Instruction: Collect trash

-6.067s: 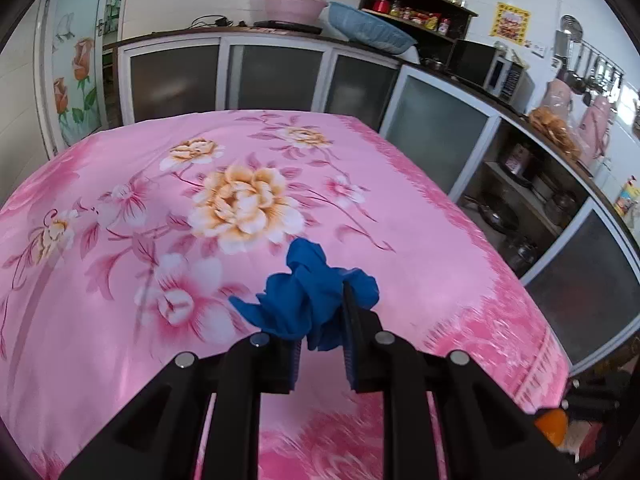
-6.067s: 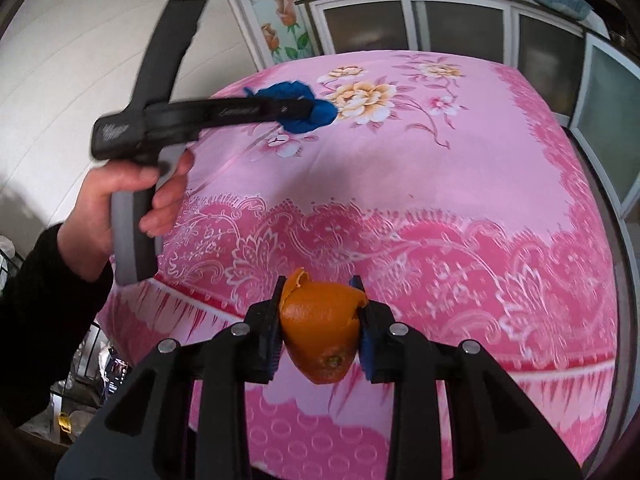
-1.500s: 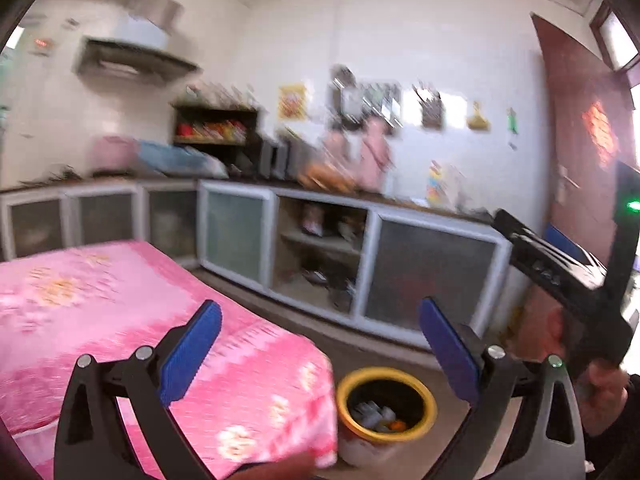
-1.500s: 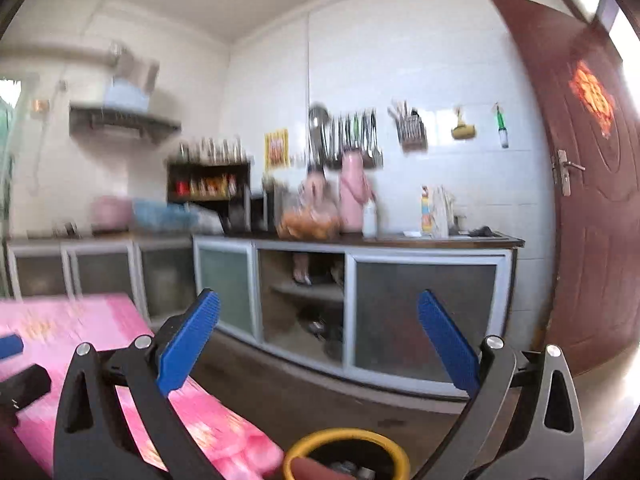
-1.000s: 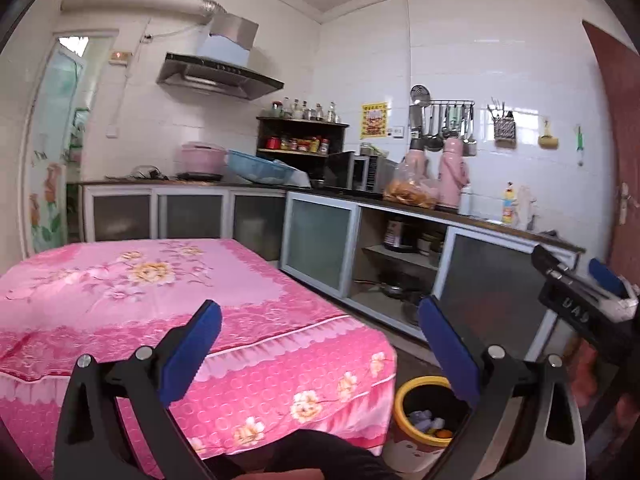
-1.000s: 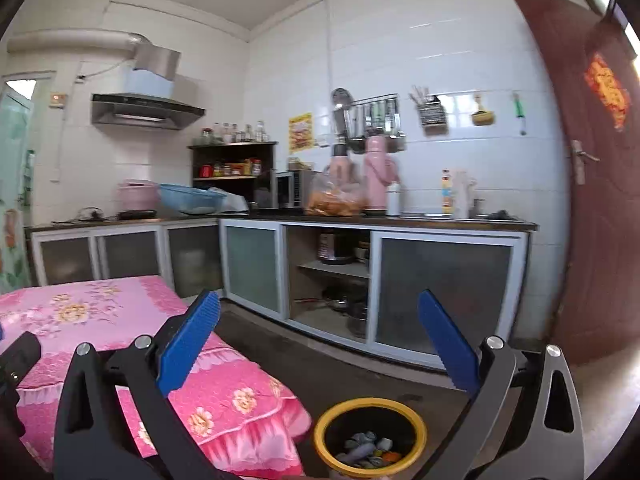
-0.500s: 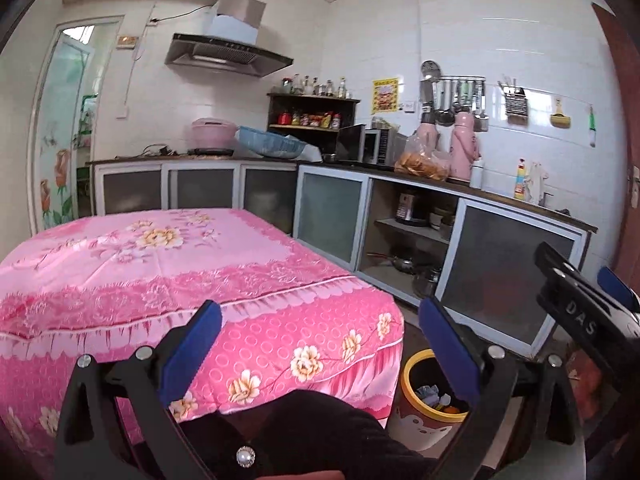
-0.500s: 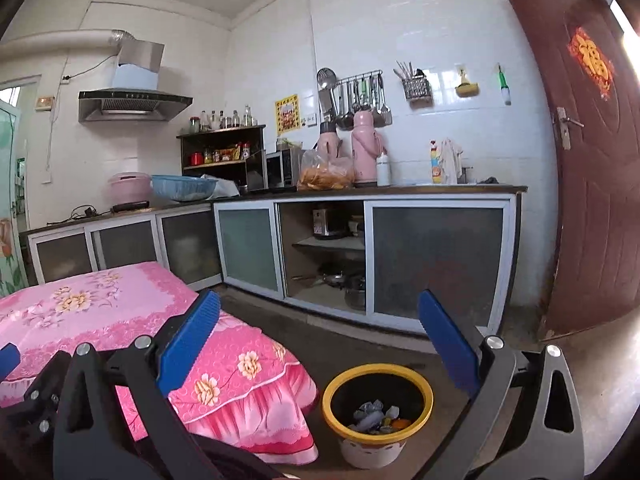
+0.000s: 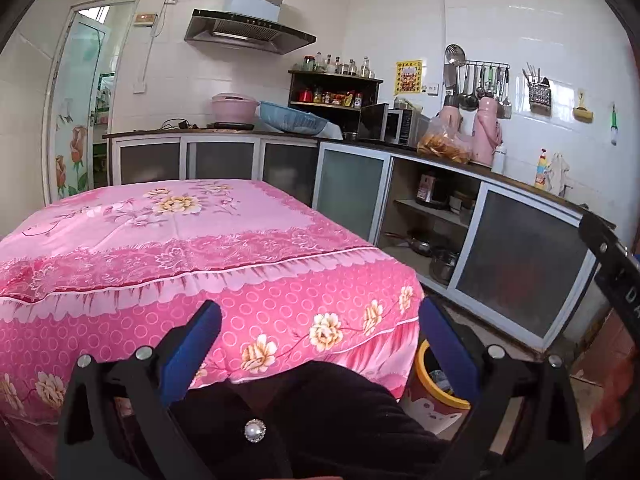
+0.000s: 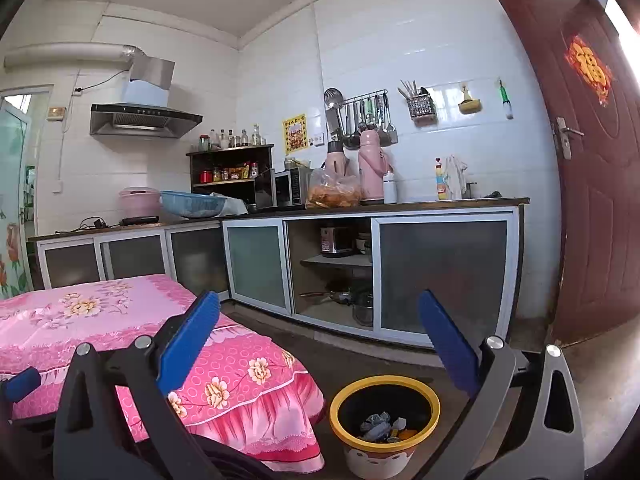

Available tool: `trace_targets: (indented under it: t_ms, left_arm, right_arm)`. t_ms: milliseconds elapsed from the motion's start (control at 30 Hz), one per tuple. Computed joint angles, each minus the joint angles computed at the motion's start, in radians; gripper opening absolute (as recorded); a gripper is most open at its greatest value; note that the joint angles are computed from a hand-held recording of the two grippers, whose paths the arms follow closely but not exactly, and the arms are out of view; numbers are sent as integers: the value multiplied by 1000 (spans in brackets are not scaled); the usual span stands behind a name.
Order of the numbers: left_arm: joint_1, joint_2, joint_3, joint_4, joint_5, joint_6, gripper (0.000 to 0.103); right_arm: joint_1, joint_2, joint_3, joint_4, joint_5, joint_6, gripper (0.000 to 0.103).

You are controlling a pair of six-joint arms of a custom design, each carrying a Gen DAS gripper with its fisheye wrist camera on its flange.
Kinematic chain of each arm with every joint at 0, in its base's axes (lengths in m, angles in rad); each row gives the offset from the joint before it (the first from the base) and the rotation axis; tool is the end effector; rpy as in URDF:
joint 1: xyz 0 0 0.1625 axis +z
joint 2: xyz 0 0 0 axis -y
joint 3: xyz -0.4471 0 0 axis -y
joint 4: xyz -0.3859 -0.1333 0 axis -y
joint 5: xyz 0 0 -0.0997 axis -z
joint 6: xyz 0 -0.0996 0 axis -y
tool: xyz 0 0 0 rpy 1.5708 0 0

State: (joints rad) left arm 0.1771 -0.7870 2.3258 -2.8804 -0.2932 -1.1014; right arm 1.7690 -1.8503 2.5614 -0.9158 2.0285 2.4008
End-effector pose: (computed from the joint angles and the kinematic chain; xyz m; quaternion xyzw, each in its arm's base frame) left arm -0.3717 -0.2988 0.0428 0.1836 0.7791 -0.5325 0.2752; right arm 0.1420 -0.2538 0.2609 0.1212 -0.6278 0.6894 0.3404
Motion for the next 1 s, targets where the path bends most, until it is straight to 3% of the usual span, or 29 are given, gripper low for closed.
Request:
trace_targets:
  t_ms: [267, 433, 533, 600, 700, 833, 1000]
  left_arm:
    - [-1, -18, 6, 94, -10, -93, 95]
    - [-2, -22, 3, 134, -6, -120, 95]
    - [-10, -33, -7, 247, 12, -200, 95]
    - [-6, -35, -16, 292, 8, -234, 95]
    - [-1, -20, -6, 193, -9, -173, 95]
    - [-4, -18, -13, 217, 3, -187, 95]
    - [-8, 3, -25, 208, 22, -169, 95]
  right_arm:
    - [-47, 4, -16, 77, -24, 24, 95]
    - [-96, -34, 14, 94, -112, 36, 95]
    - [-123, -60, 17, 125, -145, 66, 95]
    - [-117, -51, 18, 106, -118, 66, 95]
    - [-78, -4, 9, 29, -6, 41, 95]
    - [-33, 49, -19, -64, 119, 13, 95]
    - [-61, 77, -45, -15, 138, 28, 95]
